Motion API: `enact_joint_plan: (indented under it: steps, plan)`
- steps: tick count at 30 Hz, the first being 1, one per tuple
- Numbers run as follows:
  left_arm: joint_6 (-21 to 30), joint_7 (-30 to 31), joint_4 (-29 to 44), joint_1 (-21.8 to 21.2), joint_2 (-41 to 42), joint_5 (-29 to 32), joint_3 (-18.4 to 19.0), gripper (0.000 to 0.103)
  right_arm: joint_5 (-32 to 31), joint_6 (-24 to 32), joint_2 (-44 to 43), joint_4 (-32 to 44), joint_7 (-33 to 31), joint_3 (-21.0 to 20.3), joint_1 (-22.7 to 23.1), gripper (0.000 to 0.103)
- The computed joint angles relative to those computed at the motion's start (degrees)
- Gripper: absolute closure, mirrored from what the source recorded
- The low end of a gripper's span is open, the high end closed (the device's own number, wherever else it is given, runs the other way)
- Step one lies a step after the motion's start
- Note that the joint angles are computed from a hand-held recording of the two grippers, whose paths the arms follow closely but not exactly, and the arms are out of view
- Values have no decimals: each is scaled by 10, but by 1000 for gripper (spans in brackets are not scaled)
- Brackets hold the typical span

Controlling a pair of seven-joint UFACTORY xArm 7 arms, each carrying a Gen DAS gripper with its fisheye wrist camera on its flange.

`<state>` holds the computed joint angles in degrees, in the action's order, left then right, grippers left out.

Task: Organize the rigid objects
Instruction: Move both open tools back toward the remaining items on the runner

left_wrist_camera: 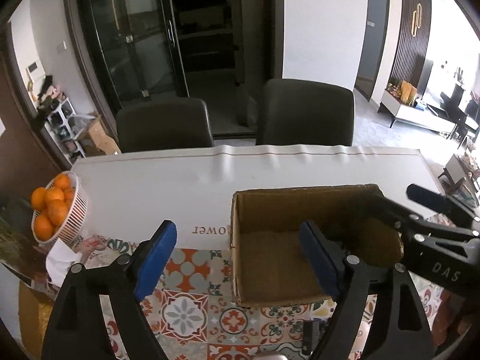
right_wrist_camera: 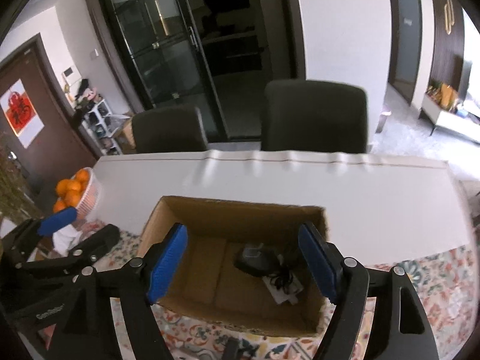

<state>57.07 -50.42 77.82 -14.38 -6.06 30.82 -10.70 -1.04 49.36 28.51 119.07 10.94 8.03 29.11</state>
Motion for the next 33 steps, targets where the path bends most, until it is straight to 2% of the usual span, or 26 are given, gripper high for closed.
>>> enact_joint_plan:
  steps: [6, 20, 33]
  plan:
    - [5, -25, -21, -3, -30, 32, -15, 11, -23, -10, -50, -53, 25, -7, 2, 26]
    - [31, -74, -60, -7, -93, 52, -68, 4, -68, -75, -209, -257, 72, 10, -25, 19]
    - [43, -102, -125, -23, -130, 16, -95, 3, -66, -92, -302, -395, 89, 35, -54, 18]
